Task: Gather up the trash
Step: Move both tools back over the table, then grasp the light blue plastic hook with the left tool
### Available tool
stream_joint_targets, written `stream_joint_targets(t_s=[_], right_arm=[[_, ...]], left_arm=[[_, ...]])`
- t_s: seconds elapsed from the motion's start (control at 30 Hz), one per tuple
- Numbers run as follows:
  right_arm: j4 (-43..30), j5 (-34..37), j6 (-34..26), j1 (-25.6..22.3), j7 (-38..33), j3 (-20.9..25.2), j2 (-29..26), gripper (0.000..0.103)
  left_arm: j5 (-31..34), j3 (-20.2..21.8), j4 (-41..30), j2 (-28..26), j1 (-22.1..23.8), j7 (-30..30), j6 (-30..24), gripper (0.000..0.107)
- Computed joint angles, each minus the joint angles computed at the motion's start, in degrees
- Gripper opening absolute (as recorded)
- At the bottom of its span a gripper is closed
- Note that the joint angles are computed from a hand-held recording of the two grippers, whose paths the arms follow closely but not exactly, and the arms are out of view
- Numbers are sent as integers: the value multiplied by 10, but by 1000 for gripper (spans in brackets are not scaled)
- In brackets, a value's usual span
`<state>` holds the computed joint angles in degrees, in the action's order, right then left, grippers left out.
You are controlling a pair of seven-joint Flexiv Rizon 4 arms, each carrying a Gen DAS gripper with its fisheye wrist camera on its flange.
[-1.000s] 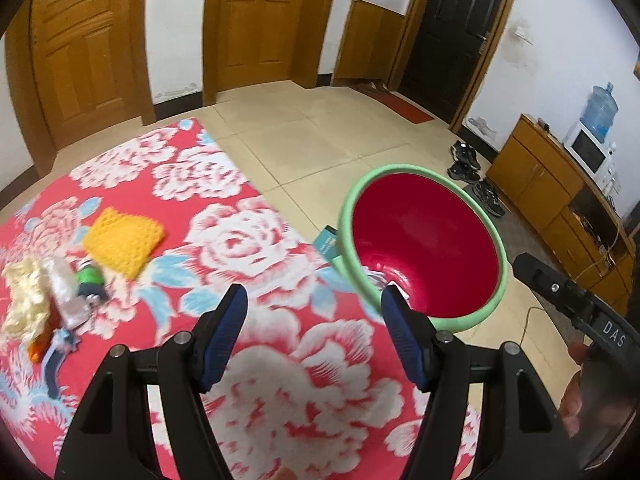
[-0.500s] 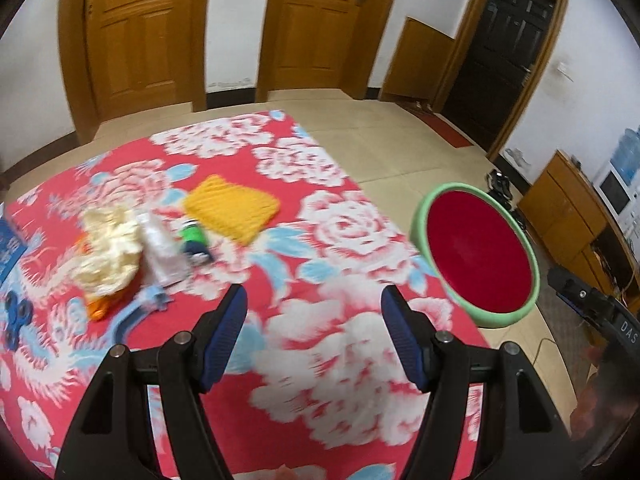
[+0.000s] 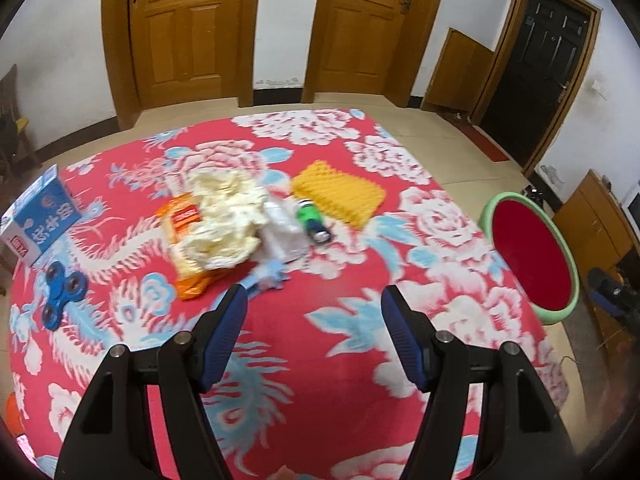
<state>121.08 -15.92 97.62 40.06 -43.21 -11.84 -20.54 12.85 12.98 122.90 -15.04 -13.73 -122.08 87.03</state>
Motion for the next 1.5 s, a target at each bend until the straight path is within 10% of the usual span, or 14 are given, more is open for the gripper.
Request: stream_joint_targets(t_s=[0.47, 1.1, 1.5], right_arm=[[-13, -26, -21, -16, 11, 27, -5, 83], [-34, -47, -41, -60, 10, 85, -18, 83], [-63, -52, -59, -85, -17, 131, -32, 83]], left_arm=[[44, 58, -7, -25, -19, -40, -12, 68], [-13, 4, 12, -43, 34, 15, 20, 17], [-102, 18, 67, -7, -3, 75, 95, 17]])
